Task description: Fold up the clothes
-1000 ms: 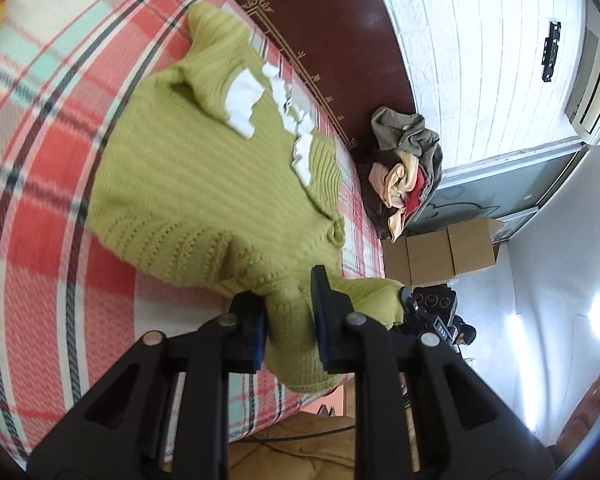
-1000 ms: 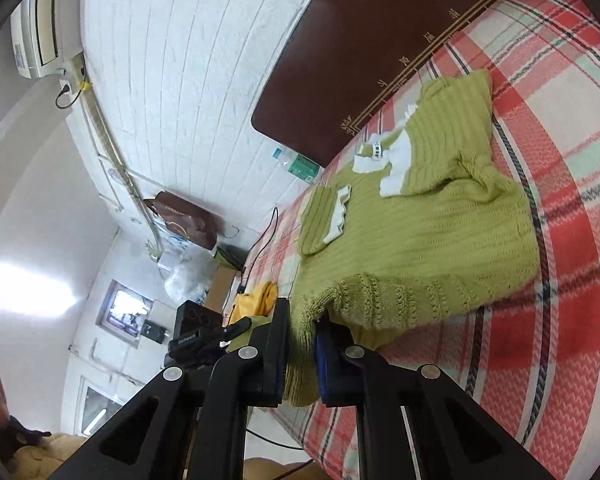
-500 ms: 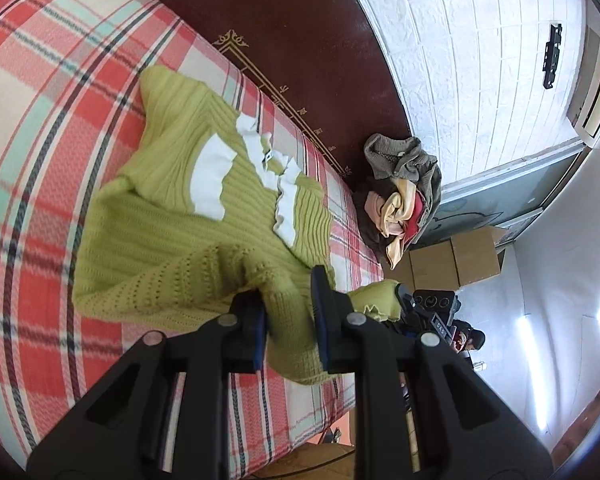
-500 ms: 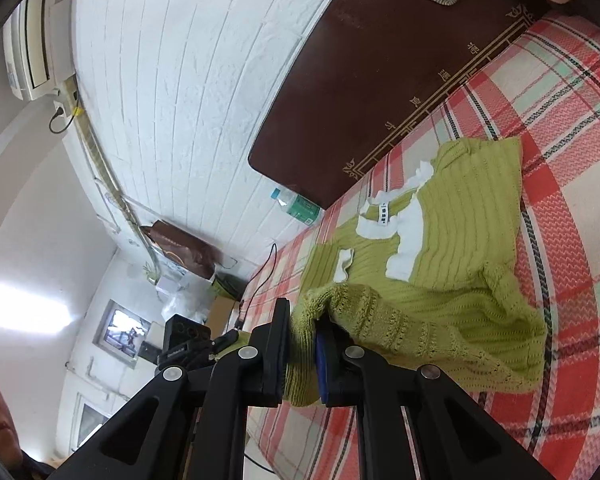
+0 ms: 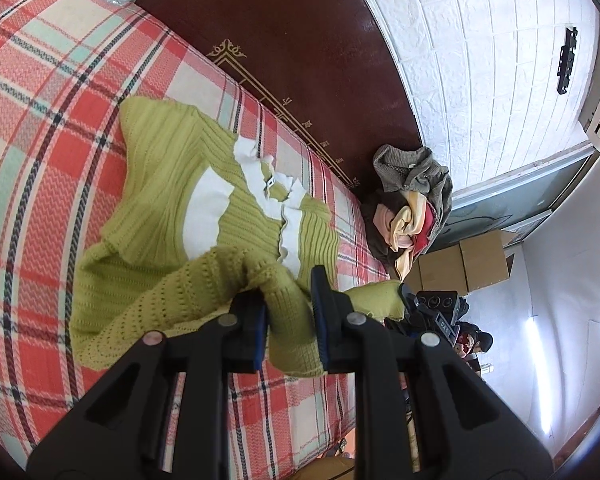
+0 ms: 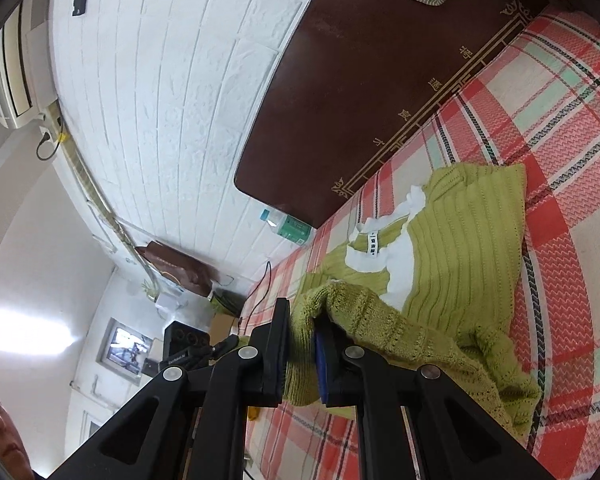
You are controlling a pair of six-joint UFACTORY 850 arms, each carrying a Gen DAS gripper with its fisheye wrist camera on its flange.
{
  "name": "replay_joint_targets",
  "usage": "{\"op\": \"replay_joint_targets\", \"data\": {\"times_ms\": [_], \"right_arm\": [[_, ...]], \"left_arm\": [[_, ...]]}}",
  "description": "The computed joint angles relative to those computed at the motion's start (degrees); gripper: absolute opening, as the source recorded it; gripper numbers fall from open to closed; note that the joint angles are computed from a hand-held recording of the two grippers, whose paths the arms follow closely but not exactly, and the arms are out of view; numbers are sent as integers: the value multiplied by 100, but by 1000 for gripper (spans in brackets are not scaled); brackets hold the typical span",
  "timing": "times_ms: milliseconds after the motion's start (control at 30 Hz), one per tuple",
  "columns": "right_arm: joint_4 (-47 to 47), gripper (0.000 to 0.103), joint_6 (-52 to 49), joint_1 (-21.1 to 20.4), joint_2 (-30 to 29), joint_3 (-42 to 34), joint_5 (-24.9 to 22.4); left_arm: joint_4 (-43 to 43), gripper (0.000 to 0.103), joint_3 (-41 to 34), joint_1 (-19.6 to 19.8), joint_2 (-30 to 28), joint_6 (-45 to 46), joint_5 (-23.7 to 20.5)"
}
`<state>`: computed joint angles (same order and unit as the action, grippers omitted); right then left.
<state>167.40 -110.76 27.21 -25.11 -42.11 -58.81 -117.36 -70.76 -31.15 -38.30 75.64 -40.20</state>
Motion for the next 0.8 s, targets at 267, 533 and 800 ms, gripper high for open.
{"op": "replay_joint_targets", "data": {"times_ms": [267,533,800], "right_arm": [[-97,11,87,-163,-127,-173,-20],[-137,11,264,-316,-349,-427,183],[-150,13,526,-437,-590,-601,282]], "left_arm": [[248,22,-432,39,-204,-241,240],[654,22,-964,3,-526,-654,520],[1088,22,-1397,33,-802,-1148,703]]}}
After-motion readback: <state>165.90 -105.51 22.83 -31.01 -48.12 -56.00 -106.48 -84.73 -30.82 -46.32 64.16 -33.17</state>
